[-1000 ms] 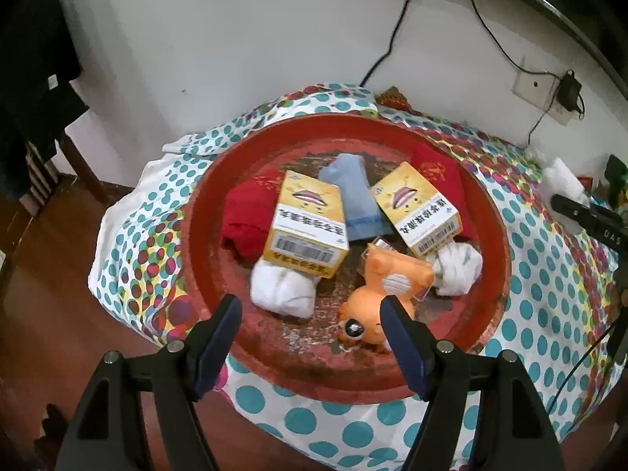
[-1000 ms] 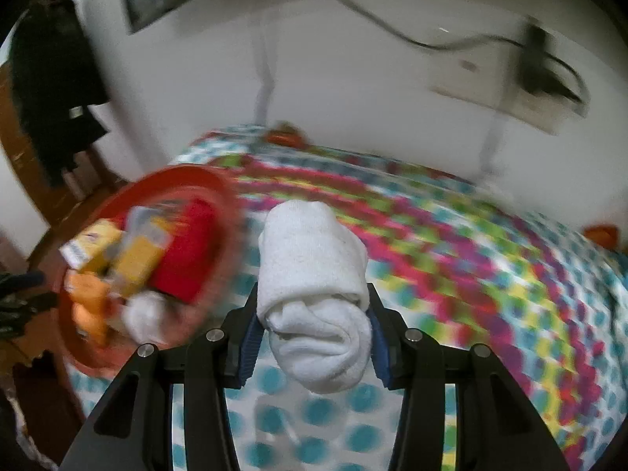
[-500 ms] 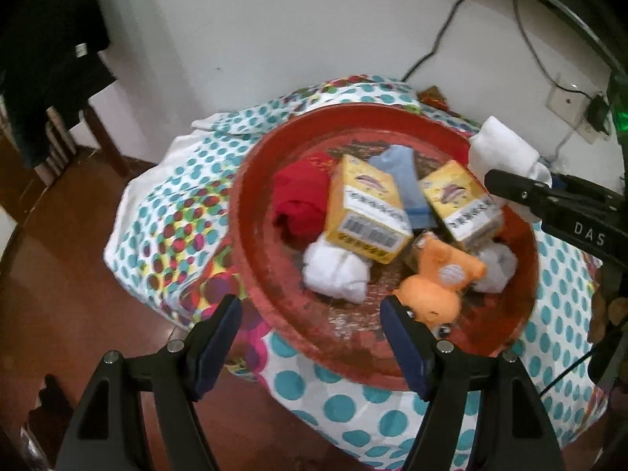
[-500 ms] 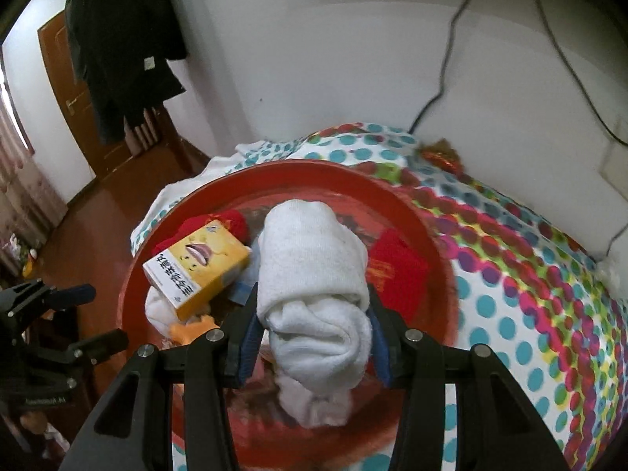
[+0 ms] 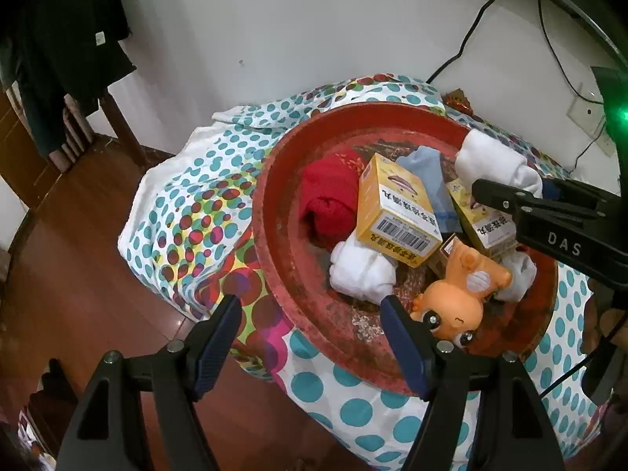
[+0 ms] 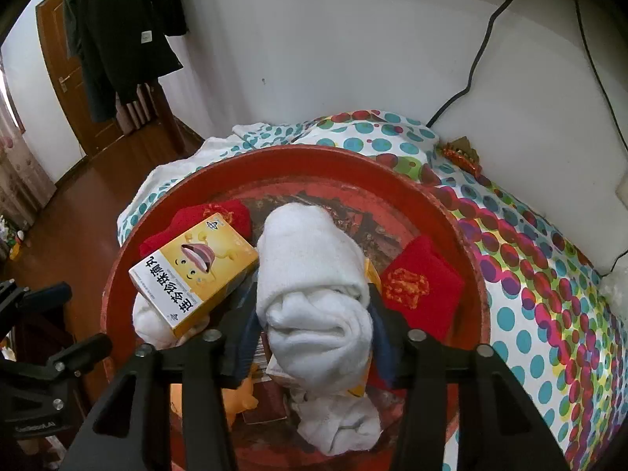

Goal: Organize objects
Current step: 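Lower the white rolled sock onto the red tray and open the right gripper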

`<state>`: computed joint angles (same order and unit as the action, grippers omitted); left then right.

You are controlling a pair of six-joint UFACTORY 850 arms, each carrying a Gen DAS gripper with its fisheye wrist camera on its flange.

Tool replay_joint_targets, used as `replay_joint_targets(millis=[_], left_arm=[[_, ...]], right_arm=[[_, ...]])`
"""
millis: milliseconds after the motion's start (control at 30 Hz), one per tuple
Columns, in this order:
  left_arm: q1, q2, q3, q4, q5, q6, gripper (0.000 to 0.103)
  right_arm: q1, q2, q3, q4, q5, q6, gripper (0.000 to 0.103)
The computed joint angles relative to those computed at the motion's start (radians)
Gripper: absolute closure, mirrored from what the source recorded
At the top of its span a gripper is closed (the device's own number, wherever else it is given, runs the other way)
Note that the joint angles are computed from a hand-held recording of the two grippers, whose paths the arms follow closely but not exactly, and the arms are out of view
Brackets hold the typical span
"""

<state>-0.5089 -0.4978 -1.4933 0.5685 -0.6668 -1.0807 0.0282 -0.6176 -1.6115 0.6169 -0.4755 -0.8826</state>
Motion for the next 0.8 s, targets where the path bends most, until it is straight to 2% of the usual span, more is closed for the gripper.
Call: replay_joint_targets(millis=[200,267,367,467,633,733,800], left_arm=[[-0.002,-0.007,-0.012,-0.030,-0.001,0.044,0.028],[-0.006,-0.009,-0.016,-0.011,-0.015,0.032,0.028],[-0.008,-0.017,-0.028,-0.001,-0.039,0.022,0.028],[-0.001,-0.017,-0.030,-0.040,-0.018,0.051,0.028],[-0.014,-0.031,-0.054,-0.029,-0.020,0.066,0.028],[-0.020,-0.031,-0.057,-0.045,0.012,0.090,0.028],[-0.027,-0.043,-0.075,-0.050,-0.006,0.102,0.028]], right_arm=[[-0.001,0.034,0.034,-0.033,0.026,0.026,0.015],[-0.002,0.055,0.057,-0.073,0.029,0.058,0.010],[-0.009,0.101,0.107,-0.116,0.023,0.096,0.006],[-0.020,0.139,0.151,-0.141,0.000,0.125,0.003],[-0.027,0.165,0.189,-0.213,-0.053,0.209,0.003],[-0.027,0.175,0.213,-0.224,-0.081,0.228,0.003],[-0.024,0.178,0.223,-0.244,-0.084,0.244,0.003]])
